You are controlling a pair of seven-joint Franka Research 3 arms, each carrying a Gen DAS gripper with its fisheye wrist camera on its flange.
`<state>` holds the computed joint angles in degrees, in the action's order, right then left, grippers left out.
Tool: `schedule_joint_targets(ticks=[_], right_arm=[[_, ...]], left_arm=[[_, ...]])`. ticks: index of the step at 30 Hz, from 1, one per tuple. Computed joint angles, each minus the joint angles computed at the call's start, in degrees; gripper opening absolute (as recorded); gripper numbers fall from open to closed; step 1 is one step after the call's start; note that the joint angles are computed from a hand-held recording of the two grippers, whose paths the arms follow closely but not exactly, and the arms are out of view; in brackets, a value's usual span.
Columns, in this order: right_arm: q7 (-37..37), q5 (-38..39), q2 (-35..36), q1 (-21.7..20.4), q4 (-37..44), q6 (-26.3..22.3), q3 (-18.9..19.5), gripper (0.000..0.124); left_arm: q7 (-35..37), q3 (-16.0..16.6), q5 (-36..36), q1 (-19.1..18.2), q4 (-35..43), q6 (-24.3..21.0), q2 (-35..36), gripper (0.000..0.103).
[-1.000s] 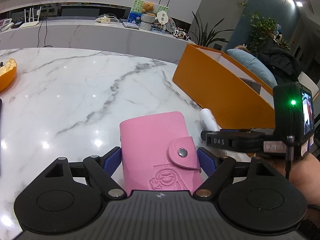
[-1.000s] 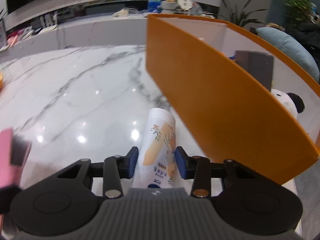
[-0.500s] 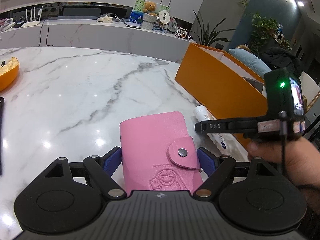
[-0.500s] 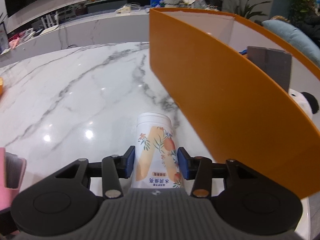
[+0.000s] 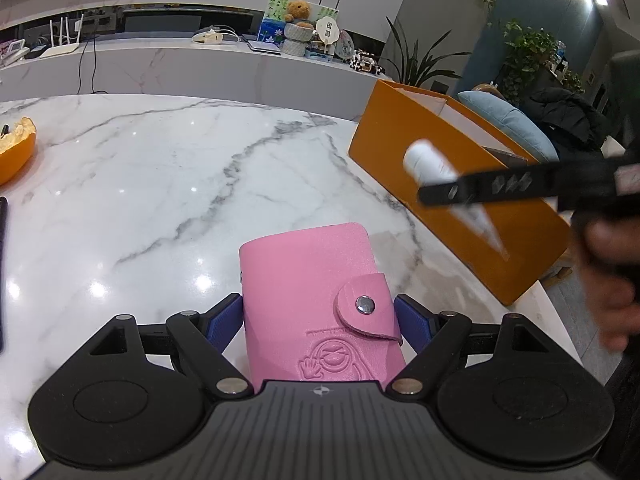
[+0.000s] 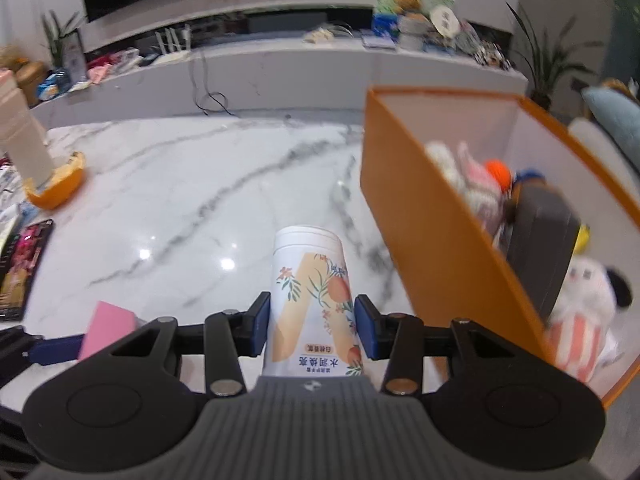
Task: Organize objects
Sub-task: 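Carry the pink wallet and printed bottle over the orange box with both tools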
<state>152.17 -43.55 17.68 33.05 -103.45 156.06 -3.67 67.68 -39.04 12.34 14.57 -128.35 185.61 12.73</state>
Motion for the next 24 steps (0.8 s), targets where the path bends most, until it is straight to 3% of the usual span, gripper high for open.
schedule_joint_targets(ticks=[7, 11, 18, 24], right_arm=[[0.8, -6.9, -5.3, -2.0, -1.7, 3.5, -0.8, 0.046], [4.0, -12.5, -7.7, -4.8, -2.1, 4.7, -0.8, 0.046], [10.0, -16.3, -10.9, -11.9, -5.5, 7.7, -0.1, 0.046], [11.0, -14.6, -13.0, -16.6, -9.6, 10.3, 0.8, 0.047]], left_arm=[[1.8, 0.7, -0.6, -2.1, 2.5, -1.3, -0.5, 0.095], [2.5, 9.9, 1.3, -12.3, 7.4, -3.6, -0.5, 0.095], [3.3, 20.1, 3.6, -25.5, 18.1, -6.6, 3.4, 0.095], [4.5, 22.9, 5.2, -31.6, 28.7, -10.4, 9.5, 0.095]])
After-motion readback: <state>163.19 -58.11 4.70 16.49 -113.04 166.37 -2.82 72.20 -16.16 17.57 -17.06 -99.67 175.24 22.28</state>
